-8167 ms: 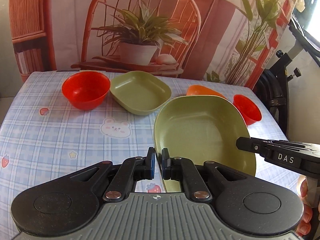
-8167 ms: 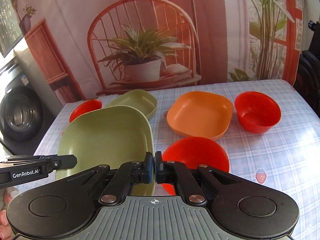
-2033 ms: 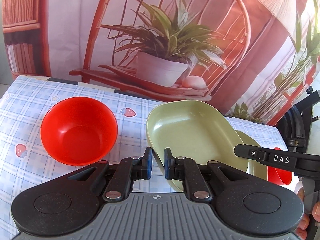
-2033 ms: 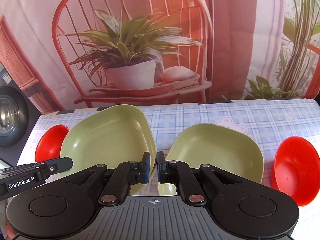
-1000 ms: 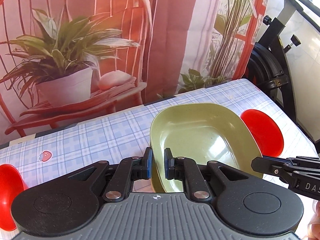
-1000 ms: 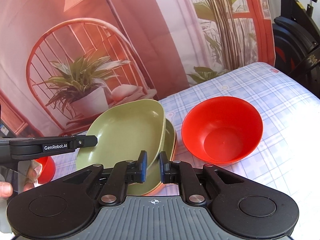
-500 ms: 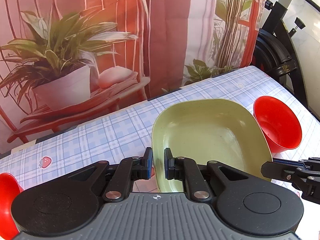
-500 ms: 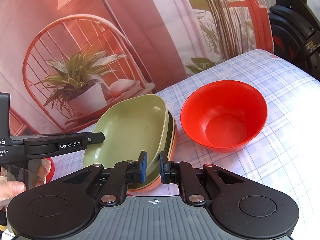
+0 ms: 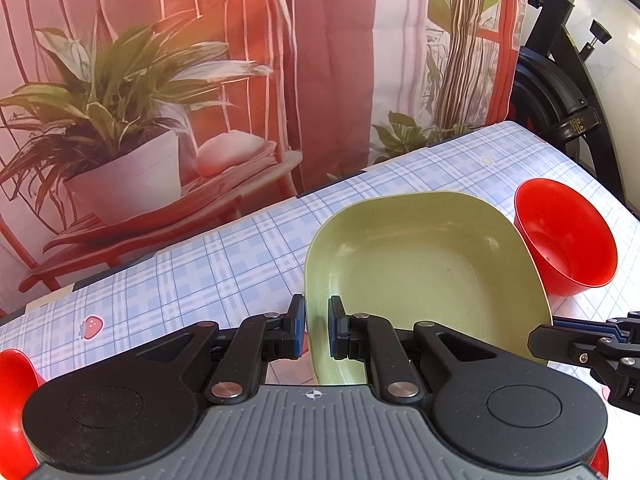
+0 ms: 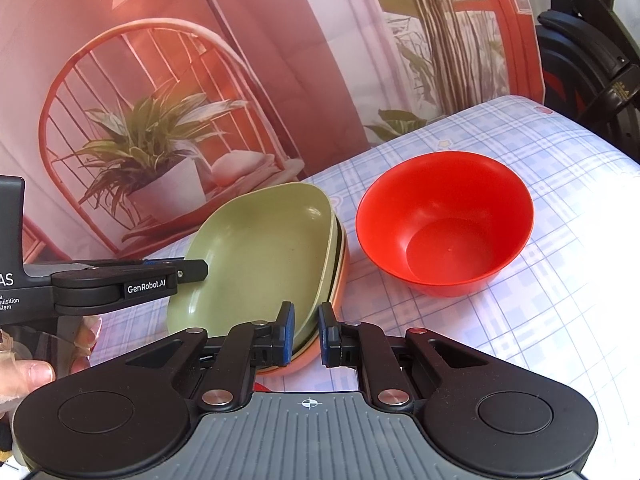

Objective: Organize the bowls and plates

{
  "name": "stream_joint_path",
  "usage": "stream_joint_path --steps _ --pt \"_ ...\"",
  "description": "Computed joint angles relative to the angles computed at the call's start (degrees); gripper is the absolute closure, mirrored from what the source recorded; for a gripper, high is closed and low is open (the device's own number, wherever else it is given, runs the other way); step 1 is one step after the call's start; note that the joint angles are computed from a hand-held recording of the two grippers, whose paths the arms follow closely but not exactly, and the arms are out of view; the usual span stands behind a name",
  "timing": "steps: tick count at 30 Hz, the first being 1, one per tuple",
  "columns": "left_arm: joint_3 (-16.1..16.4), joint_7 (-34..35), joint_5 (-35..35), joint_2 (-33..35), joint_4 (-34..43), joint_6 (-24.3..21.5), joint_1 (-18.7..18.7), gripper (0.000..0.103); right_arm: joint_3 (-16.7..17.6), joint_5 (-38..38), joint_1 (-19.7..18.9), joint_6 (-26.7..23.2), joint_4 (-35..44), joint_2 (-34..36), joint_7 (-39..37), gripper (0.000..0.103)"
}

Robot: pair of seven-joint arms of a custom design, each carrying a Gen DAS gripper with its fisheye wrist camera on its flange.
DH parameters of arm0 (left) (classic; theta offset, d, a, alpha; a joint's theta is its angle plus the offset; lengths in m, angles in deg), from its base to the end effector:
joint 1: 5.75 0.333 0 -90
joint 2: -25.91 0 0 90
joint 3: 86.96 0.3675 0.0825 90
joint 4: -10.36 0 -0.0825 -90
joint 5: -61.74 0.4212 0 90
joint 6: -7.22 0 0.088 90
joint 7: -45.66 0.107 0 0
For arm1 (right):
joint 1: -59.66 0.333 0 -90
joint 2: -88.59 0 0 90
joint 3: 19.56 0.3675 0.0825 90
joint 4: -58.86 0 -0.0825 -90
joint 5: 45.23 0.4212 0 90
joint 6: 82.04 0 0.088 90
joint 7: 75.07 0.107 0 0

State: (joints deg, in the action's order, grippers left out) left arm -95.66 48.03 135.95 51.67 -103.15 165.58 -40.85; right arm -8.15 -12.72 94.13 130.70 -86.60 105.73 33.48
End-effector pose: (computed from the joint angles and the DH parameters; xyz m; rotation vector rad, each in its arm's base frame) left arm 0.4575 -0.4867 0.2761 -1.4897 2.1547 -0.6681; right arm 0.4070 0.3163 0.2742 -1.4981 1.7849 -0.2579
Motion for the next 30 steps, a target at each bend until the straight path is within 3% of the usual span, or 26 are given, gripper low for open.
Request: stream_joint_path --steps 6,14,20,22,25,30 --pt "0.13 -0.25 -0.84 -0.86 -0.66 0.32 0.20 0.089 -0.25 0.58 0.29 -1.25 -0.13 -0.53 -0.57 0.088" --pt "0.21 -8.55 5.61 -7.26 -6.82 1.56 2.21 0.086 -1.48 13.79 6.20 -1.67 0.51 -2.45 -9.85 0.087" --pt "-1.45 -16.59 12.26 -16.12 -15.39 2.61 7.89 0.086 -0.06 18.69 8.21 -0.41 1.88 -3.66 -14.94 0.087" --pt "-1.95 -16.40 12.16 -19.44 -18.68 2.65 10.28 0.086 0.47 19.23 8.68 -0.17 3.16 -3.47 -16.56 0.087" --pt "-2.31 -14.47 10.73 -24.47 -23.95 5.53 14.46 0.087 1.85 13.93 7.69 0.50 4.00 -2.84 -14.67 0.087" --pt "-3.03 -10.06 8.20 -31.96 -31.19 4.71 20.27 0.086 1.21 14.30 10.15 -2.31 10.55 0.33 -19.39 0.087"
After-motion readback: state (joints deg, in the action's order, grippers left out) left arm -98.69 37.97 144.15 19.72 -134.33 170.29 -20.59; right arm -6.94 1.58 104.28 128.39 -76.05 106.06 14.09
